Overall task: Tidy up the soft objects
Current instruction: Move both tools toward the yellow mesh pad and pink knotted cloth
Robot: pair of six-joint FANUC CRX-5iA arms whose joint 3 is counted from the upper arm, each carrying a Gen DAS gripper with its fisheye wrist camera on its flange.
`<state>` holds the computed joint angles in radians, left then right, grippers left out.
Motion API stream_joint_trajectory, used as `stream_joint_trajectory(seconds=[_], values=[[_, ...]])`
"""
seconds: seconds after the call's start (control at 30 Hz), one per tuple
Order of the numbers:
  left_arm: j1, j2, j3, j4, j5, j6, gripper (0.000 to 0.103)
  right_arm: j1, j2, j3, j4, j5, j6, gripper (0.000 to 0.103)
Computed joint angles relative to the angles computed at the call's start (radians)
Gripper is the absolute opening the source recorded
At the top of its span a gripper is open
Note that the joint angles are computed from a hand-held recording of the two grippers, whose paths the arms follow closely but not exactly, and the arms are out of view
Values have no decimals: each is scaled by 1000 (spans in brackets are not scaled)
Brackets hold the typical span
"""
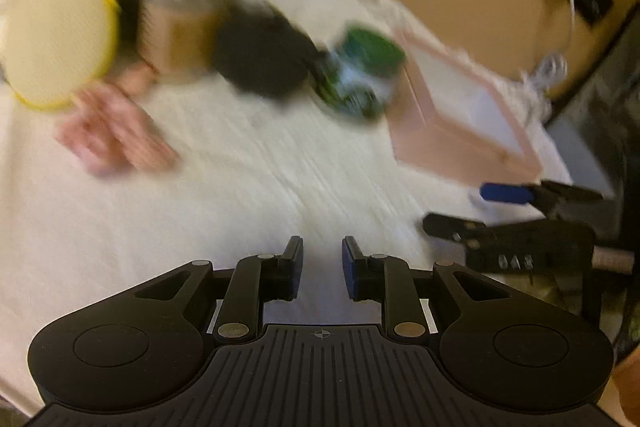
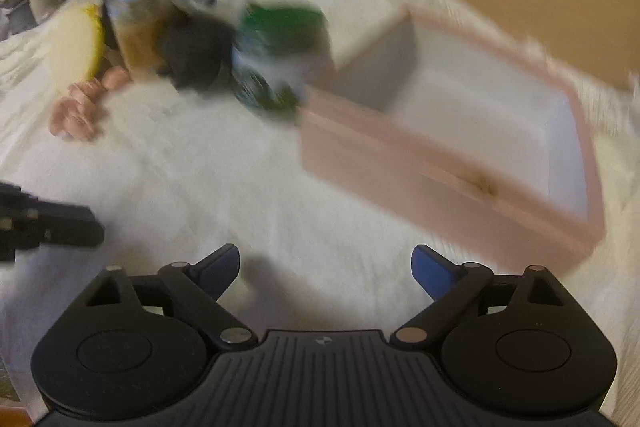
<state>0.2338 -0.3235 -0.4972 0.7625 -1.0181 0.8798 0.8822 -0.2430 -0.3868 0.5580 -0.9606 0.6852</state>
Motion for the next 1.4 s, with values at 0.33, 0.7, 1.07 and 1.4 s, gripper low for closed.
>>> stream_joint_trajectory(seconds=[0.33, 0.7, 1.07, 1.4], values=[[256, 82, 113, 114, 30, -159, 24, 60, 148, 149, 138, 88, -143, 94], [418, 265, 222, 206, -93, -262, 24, 105, 366, 368, 84, 139, -30, 28], [370, 450, 342, 362, -174, -378, 24, 88, 524, 561, -26, 183, 142, 28], [345, 534, 462, 234, -297, -482, 25, 62, 589, 654, -107, 131, 254, 28]])
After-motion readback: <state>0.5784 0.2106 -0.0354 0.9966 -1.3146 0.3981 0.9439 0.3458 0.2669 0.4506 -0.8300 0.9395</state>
